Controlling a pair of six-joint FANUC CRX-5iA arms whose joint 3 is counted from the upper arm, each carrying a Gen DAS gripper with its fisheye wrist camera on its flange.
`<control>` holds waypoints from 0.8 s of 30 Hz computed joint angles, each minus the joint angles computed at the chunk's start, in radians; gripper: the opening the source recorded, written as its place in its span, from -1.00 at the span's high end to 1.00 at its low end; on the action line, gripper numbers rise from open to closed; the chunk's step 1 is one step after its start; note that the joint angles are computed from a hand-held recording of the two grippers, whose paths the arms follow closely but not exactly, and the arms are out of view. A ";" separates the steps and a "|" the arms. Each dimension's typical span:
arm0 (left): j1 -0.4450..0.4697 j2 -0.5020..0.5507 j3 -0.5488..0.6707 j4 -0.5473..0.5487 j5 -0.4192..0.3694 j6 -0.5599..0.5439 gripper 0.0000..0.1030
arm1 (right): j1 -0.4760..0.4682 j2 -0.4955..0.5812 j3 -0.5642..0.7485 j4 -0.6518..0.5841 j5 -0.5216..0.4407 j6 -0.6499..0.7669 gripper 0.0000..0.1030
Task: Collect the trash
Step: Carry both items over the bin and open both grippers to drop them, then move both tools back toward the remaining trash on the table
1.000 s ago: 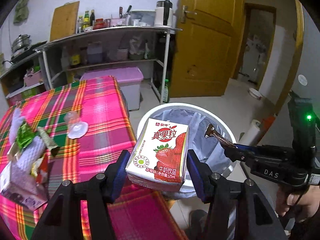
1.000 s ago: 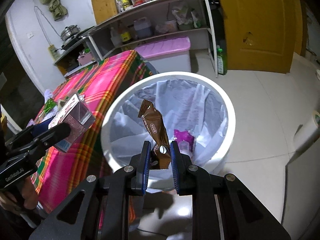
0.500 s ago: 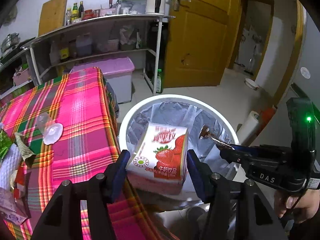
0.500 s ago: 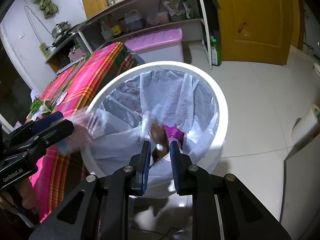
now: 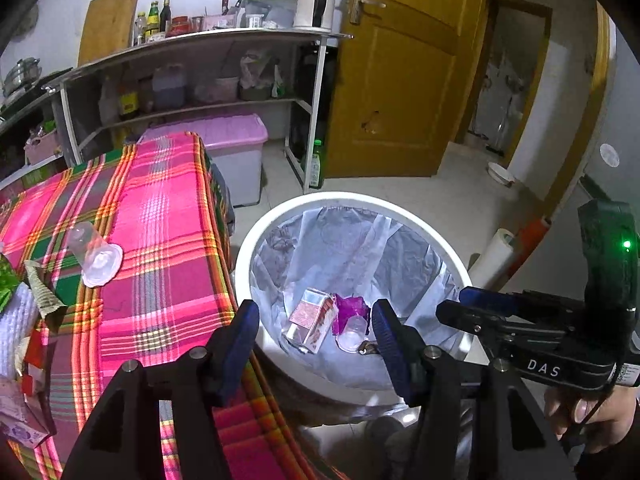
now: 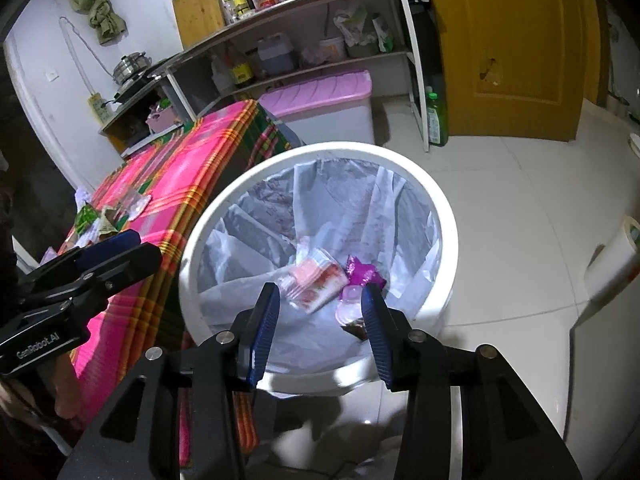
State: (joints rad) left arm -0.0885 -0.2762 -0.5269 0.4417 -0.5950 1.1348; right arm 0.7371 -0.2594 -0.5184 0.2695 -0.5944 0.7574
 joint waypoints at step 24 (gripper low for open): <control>0.195 -0.373 -0.214 0.182 -0.094 -0.188 -0.13 | 0.210 -0.154 -0.113 0.257 0.039 -0.259 0.15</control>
